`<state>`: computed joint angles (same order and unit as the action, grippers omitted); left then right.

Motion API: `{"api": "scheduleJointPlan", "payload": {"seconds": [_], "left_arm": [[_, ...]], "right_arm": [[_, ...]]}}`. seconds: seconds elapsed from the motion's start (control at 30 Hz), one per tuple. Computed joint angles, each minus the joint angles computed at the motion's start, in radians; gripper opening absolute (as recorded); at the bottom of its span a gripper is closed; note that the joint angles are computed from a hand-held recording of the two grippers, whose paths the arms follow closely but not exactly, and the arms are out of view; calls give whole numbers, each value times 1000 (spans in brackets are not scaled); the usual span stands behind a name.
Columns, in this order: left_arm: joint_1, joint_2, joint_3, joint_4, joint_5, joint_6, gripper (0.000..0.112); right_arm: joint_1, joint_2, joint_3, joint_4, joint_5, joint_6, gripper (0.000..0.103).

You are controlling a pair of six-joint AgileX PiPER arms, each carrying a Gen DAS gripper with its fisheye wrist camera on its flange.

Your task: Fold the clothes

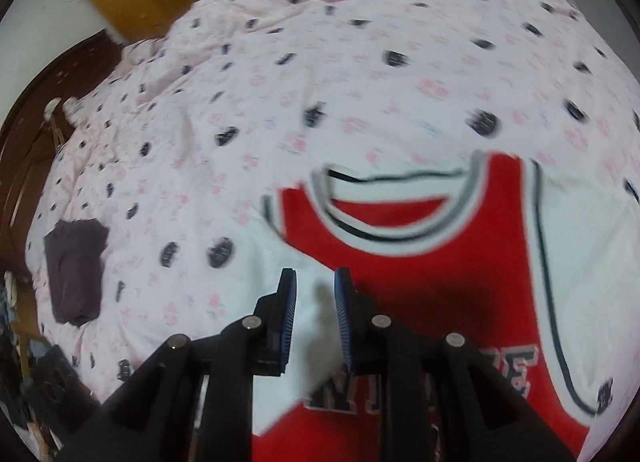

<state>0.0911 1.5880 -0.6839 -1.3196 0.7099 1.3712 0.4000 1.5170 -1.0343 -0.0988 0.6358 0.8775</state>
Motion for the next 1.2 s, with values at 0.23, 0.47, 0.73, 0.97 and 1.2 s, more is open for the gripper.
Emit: {"api": "scheduleJointPlan", "payload": {"seconds": [0.23,0.47,0.73,0.97,1.2], "left_arm": [[-77,20,13,3,-98,4,12],[-86,17,16,15,-111,-10,12],[-106,11,22,26,-145,-20,12],[-119,12,24,32,-165,-24,12],[-121,14,25,31,-171,-20,12]], "right_arm": [[-19,243,-301,140,110,-257,22],[-28,376,-467,141,252,-297,22],[-40,439,-523,136,304,-324,18],[-48,441,-511,95,260,-283,7],[-88,407,-465,71,196,-252,2]]}}
